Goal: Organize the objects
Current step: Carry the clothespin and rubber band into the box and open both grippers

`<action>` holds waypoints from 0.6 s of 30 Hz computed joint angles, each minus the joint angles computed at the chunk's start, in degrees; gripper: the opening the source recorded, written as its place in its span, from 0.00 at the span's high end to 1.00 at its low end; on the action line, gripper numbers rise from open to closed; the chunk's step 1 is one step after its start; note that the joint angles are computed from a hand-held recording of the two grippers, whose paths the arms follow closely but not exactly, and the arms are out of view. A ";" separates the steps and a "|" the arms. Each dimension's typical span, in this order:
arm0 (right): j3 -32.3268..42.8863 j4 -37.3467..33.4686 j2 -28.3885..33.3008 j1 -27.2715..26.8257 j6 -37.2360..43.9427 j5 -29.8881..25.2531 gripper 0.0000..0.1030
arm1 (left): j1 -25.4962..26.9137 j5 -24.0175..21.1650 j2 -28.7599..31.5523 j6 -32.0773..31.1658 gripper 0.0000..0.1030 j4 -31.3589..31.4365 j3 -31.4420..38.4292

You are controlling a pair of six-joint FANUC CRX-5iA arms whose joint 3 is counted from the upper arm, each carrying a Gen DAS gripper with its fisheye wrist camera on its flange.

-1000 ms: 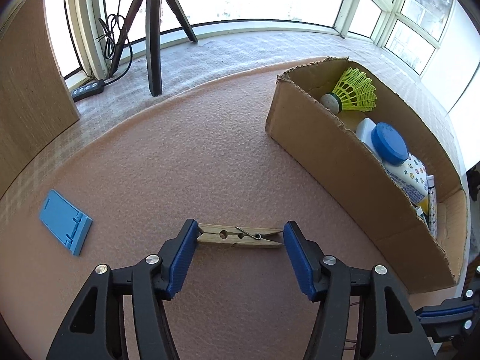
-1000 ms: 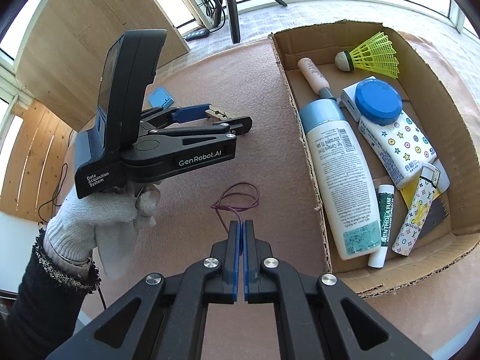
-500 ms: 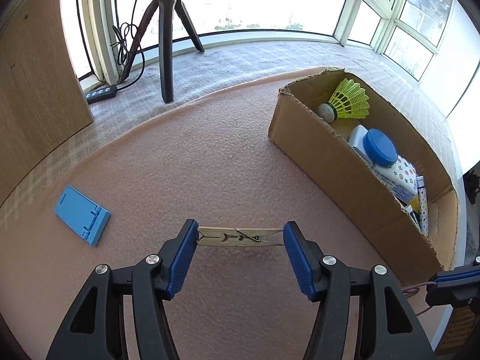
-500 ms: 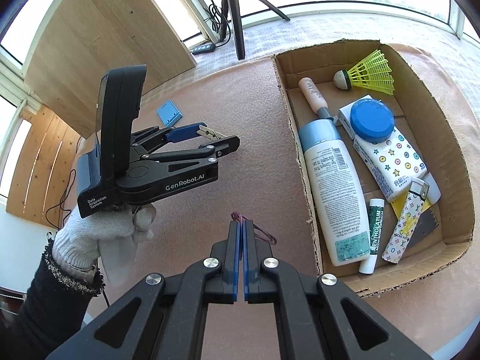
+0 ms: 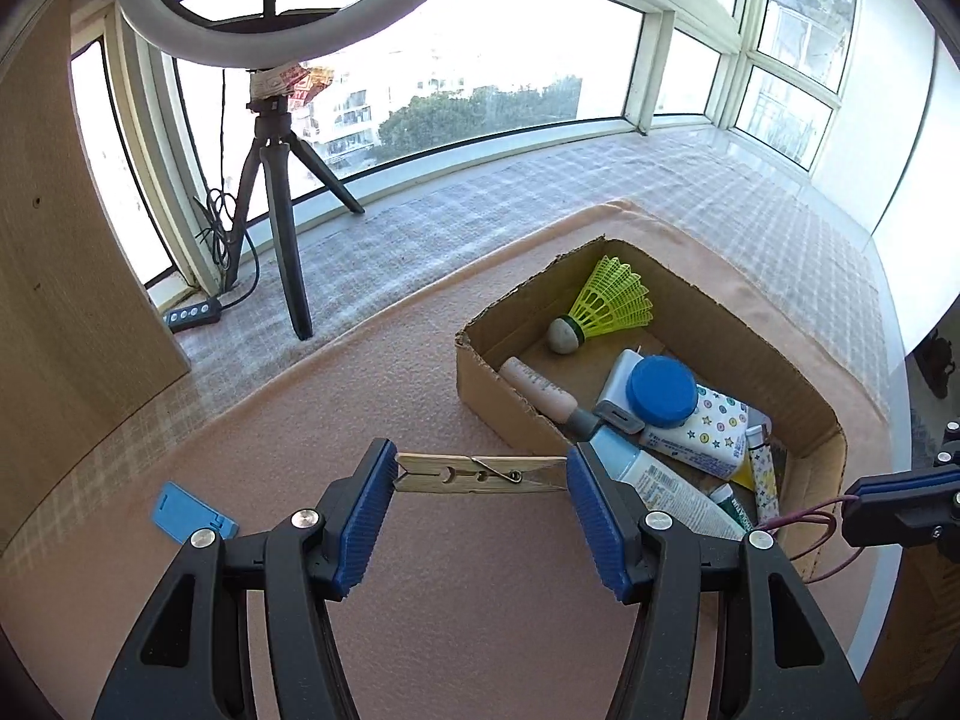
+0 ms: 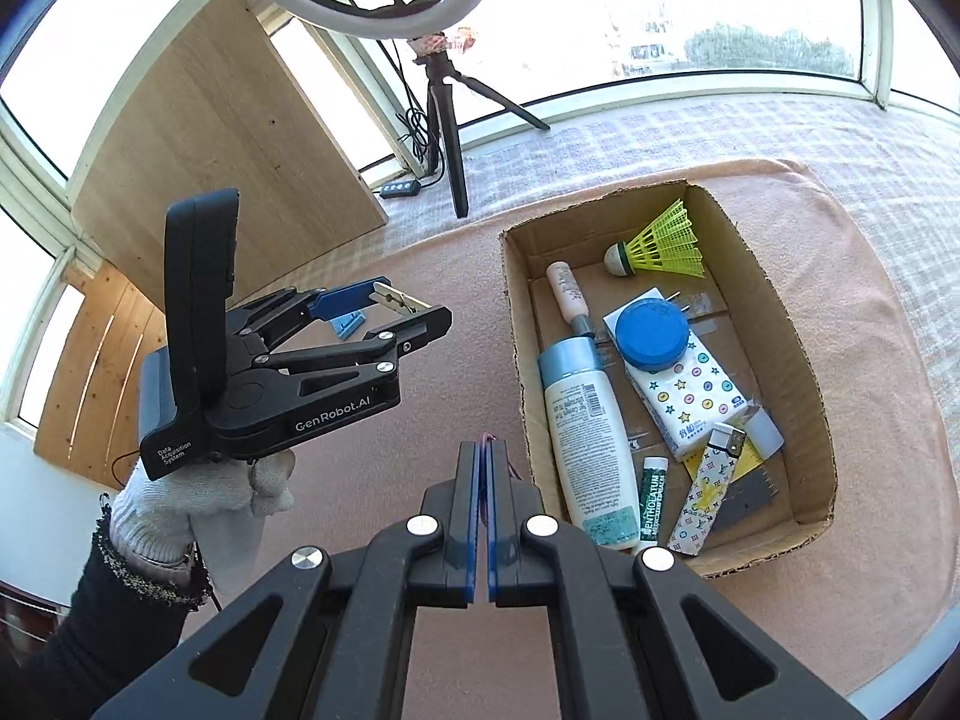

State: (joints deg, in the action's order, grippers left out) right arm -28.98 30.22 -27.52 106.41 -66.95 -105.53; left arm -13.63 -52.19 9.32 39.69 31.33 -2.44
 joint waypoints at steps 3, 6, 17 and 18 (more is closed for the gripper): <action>1.07 -1.04 -0.15 1.91 -0.78 -3.96 0.98 | -1.74 0.23 -0.22 1.03 0.39 -0.20 1.02; 1.95 -2.55 -0.48 4.03 -2.18 -7.59 0.98 | -3.73 0.44 -0.02 2.41 0.39 -0.90 2.15; 0.96 -8.06 -4.53 11.75 -10.10 -14.41 0.98 | -9.27 0.59 2.82 8.19 0.39 -3.87 6.59; 0.79 -8.42 -4.86 12.15 -10.56 -14.66 0.98 | -9.65 0.60 2.98 8.57 0.39 -4.27 6.90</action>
State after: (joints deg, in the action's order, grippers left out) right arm -28.19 21.80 -32.38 118.56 -77.52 -120.19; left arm -23.28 -51.59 12.29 48.26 27.06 4.45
